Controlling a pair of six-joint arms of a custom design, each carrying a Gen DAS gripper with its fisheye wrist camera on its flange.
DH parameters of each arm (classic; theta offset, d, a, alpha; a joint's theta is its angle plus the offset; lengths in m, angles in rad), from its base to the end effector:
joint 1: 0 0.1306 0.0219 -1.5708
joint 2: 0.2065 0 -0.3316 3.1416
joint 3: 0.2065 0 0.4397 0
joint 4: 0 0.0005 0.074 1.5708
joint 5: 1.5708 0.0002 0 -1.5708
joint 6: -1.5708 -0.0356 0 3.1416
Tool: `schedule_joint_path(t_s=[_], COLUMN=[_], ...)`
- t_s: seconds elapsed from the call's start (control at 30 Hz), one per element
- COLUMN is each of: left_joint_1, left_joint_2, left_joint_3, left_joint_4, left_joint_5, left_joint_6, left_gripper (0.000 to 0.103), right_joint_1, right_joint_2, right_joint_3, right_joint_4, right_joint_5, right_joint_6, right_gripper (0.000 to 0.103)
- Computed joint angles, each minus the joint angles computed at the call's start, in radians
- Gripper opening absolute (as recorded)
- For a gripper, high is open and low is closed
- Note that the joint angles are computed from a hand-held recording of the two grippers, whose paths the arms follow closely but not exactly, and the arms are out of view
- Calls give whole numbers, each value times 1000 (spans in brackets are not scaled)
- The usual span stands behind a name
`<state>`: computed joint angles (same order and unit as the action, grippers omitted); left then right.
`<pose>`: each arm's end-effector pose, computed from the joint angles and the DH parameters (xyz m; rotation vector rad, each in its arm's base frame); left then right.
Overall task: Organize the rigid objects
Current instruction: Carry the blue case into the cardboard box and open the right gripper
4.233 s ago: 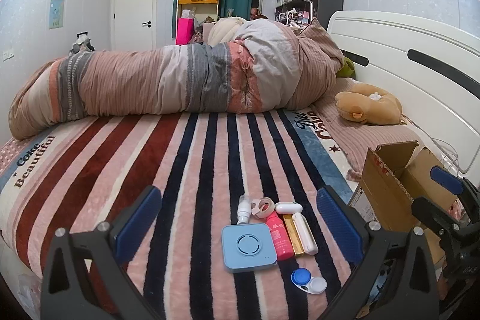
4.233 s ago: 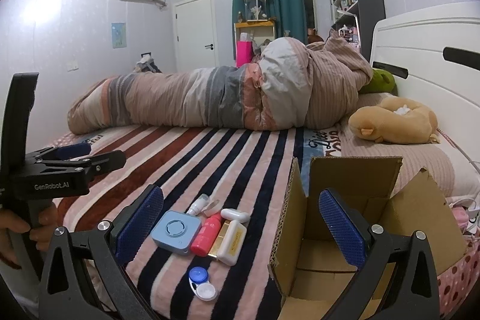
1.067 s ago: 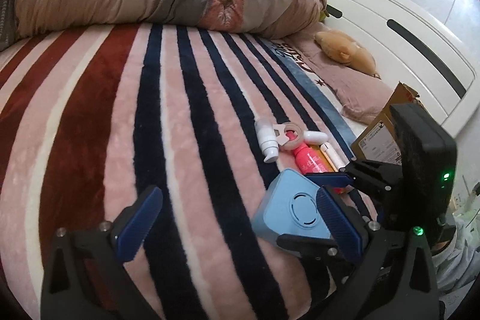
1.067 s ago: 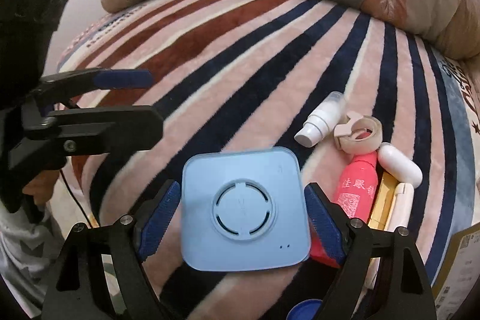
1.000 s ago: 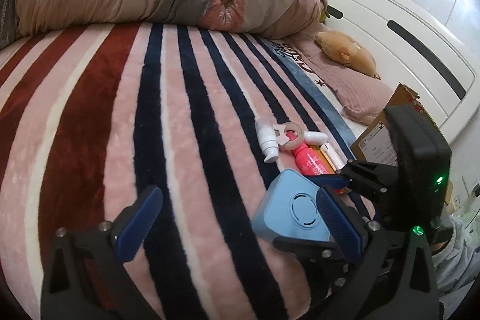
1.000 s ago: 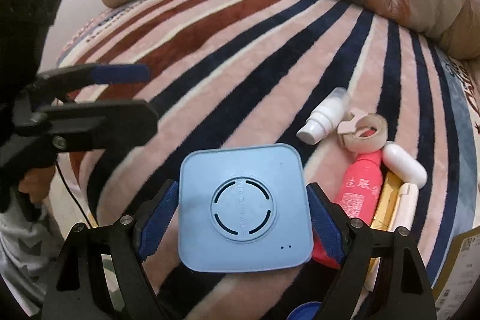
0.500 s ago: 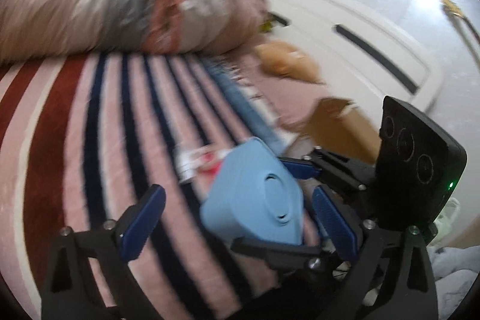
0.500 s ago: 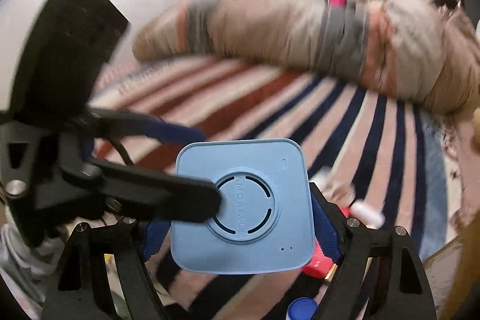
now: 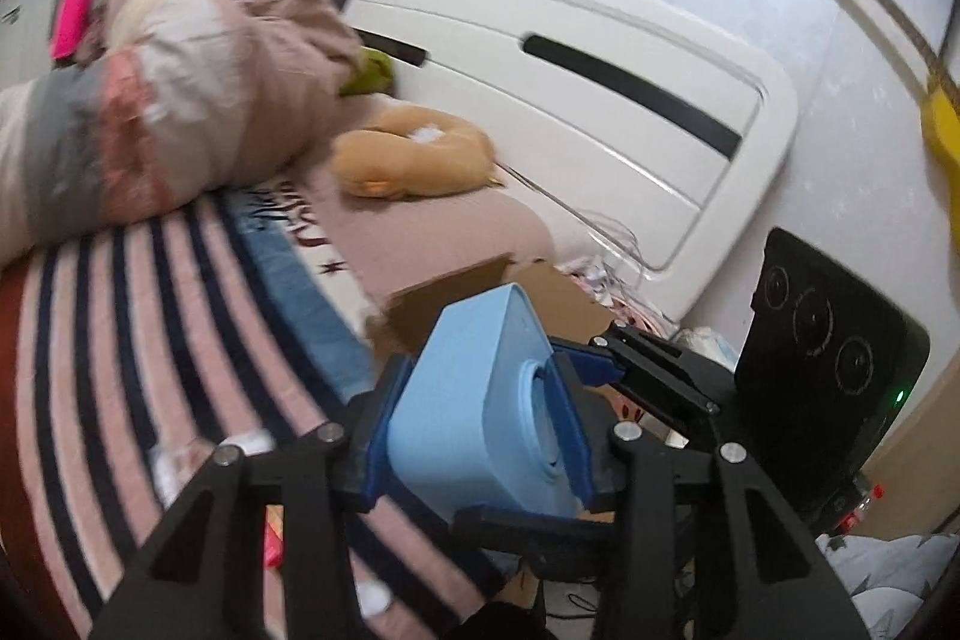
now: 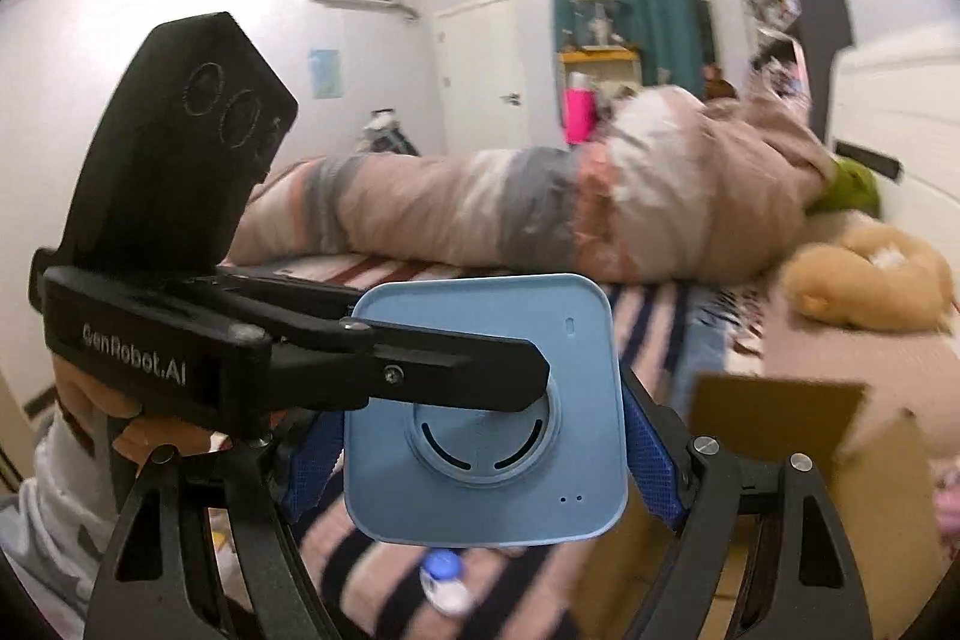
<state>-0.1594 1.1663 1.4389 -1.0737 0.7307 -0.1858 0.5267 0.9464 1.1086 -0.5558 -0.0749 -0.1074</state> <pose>0.4404 -0.0954 0.5018 0.7257 2.1442 -0.8437 0.3640 0.2142 0.4625 -0.4639 1.9408 0.4862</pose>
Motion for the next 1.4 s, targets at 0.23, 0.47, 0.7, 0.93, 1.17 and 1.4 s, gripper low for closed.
schedule_joint_path(t_s=[0.23, 0.47, 0.7, 0.93, 1.17, 1.4], left_joint_1=[-161, -225, -234, -235, -174, -24], left_joint_2=[151, 232, 243, 225, 132, 4], left_joint_3=[138, 168, 151, 136, 80, -14], left_joint_4=[-75, -108, -122, -111, -33, 42], left_joint_5=[-94, -142, -145, -187, -245, -253], left_joint_6=[-81, -139, -157, -156, -91, -53], left_gripper=[42, 40, 35, 43, 66, 74], right_joint_1=[-177, -257, -234, -204, -176, -76], right_joint_2=[-35, 1, 45, 68, 35, 13], right_joint_3=[-13, -9, 17, 43, 44, 66], right_joint_4=[-165, -297, -371, -409, -390, -341], right_joint_5=[-110, -158, -86, -20, 46, 216], right_joint_6=[-8, 23, 60, 60, 29, 34], right_gripper=[79, 79, 79, 80, 96, 96])
